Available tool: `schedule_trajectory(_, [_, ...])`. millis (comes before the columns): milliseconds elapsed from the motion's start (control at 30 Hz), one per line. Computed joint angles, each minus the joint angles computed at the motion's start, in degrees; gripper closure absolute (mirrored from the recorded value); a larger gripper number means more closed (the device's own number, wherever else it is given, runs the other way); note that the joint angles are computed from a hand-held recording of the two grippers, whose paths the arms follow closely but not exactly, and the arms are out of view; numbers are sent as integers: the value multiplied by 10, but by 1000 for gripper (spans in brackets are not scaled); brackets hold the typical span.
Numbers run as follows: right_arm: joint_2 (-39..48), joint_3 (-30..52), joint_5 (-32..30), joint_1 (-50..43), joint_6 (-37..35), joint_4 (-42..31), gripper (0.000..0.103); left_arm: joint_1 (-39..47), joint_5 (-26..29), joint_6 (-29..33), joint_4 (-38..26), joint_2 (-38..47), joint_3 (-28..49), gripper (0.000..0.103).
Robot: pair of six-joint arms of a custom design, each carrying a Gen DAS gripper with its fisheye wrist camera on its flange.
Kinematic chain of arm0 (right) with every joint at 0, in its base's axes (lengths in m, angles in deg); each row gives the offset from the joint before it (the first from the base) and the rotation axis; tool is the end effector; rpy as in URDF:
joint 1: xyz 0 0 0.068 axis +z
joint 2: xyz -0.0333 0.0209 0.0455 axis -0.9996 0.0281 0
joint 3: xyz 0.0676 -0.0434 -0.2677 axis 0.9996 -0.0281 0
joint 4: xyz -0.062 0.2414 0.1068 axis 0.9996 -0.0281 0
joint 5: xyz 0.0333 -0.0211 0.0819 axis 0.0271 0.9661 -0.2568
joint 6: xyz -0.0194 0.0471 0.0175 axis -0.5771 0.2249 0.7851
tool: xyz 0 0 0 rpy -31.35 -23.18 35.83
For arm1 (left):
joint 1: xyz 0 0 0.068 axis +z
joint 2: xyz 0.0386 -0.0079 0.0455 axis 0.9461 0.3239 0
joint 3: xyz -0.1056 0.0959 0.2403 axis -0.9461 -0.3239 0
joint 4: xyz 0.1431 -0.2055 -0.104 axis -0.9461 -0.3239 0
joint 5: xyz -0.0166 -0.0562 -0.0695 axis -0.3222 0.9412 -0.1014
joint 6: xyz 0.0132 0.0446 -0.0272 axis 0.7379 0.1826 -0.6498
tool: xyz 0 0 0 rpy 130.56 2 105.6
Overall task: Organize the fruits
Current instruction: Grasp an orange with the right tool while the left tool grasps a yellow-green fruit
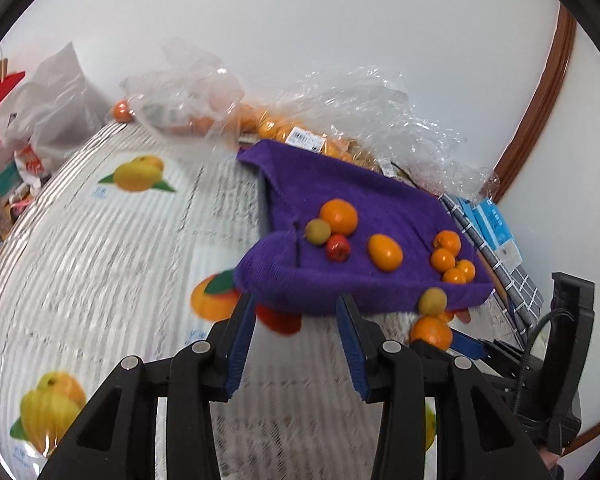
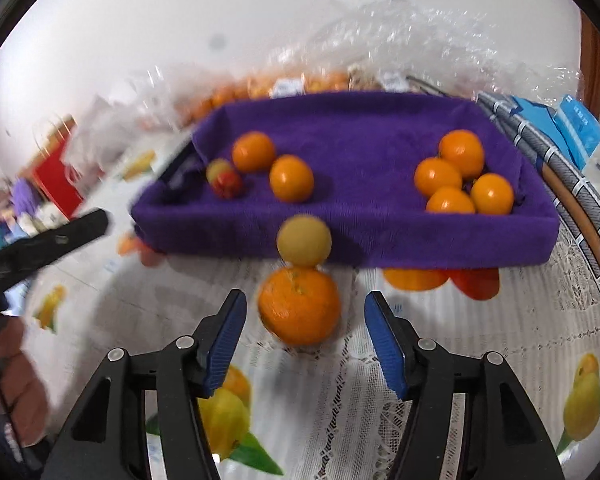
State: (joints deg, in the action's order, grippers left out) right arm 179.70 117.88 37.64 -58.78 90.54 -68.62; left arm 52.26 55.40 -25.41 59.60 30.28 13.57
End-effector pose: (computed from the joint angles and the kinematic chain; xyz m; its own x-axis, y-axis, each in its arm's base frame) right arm 0.2872 0.1618 0.1307 -0.8528 0.0298 -0.5214 -0.1065 0.9675 0.2295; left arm 0.2980 -0.1057 0.1430 -0.7238 -0.1187 -0.6798 0.1555 0.9317 -0.3282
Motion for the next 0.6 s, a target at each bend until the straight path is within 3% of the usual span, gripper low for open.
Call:
schedule_trajectory(67, [-12, -11, 6, 4, -3, 8, 61, 1, 2, -4, -1, 6, -3, 63])
schedule_trajectory(267, [-51, -50, 0, -4, -3, 11, 61, -12, 15, -6, -15, 19, 3, 63])
schedule_trajectory(600, [-155, -134, 0, -46, -20, 8, 61, -123, -12, 9, -65, 85, 90, 63])
